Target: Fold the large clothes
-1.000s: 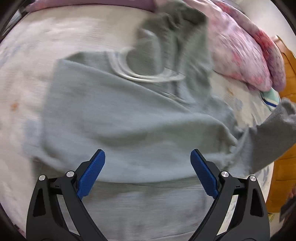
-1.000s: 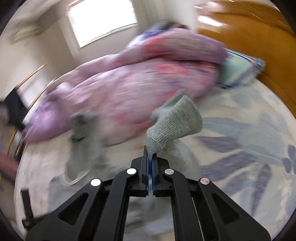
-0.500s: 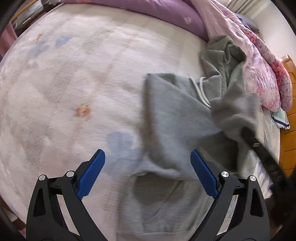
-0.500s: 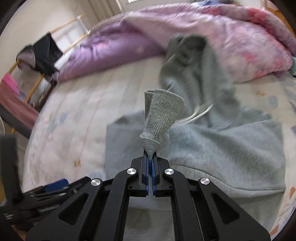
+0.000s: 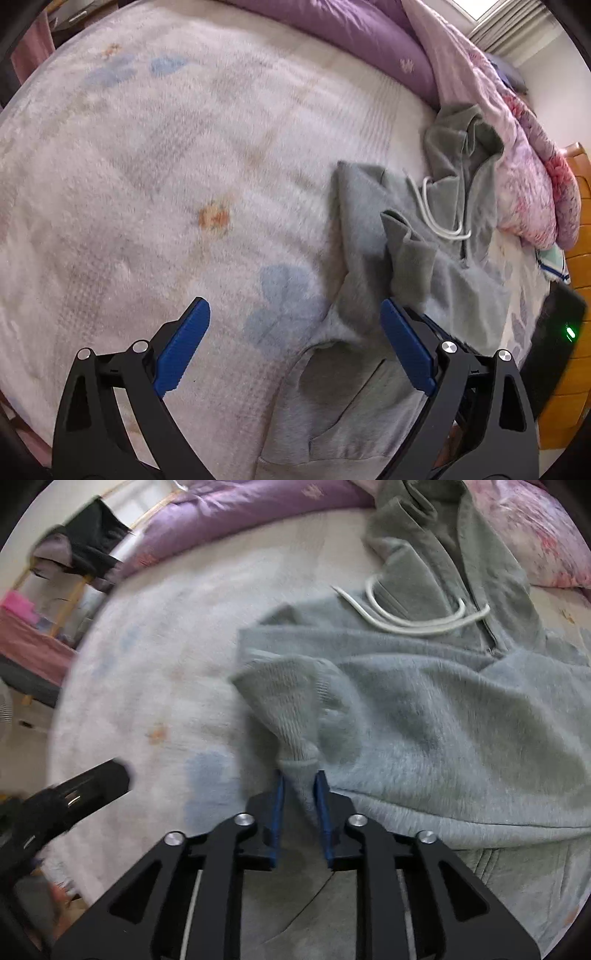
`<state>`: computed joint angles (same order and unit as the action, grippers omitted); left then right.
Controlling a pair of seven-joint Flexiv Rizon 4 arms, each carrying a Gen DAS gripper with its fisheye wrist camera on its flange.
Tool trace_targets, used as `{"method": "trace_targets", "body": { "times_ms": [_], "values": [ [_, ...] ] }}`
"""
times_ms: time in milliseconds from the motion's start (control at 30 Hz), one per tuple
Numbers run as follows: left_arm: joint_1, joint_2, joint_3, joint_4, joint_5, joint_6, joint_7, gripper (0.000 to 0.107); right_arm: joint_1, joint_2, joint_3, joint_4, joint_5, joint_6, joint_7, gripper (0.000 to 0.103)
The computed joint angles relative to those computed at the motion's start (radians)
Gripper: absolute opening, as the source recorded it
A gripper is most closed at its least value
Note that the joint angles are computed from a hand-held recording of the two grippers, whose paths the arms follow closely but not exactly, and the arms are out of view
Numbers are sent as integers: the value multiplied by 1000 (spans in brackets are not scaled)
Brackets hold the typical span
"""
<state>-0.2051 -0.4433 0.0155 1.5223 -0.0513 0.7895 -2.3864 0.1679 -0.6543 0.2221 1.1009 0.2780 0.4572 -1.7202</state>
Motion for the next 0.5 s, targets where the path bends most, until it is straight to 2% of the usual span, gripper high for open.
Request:
{"method": "trace_targets", "body": {
  "times_ms": [33, 67, 133, 200, 267, 400, 500],
  "values": [
    [1, -3, -3, -5, -6, 17, -2, 93, -17, 5, 11, -8, 21, -9, -11, 30],
    [0, -10, -5, -18, -10, 29, -9, 93, -32, 10, 18, -18, 38, -17, -25, 40],
    [2, -34, -21, -54, -31, 46, 1, 93, -72, 16, 32, -50, 86, -44, -60, 46],
    [-5, -77, -32, -124, -37, 35, 21, 93, -95, 19, 24, -63, 113, -45, -70, 45],
    [-18, -147, -40, -234, -38, -32, 49, 93, -107, -8, -9, -104, 102, -45, -45, 45],
    [-28, -277, -66, -386, -84, -105, 104, 93, -134, -115, -71, -241, 23, -85, 16, 33],
    [-39, -364, -63, -489, -94, -173, 129, 93, -166, -221, -90, -384, -15, -144, 63, 33]
  ]
}}
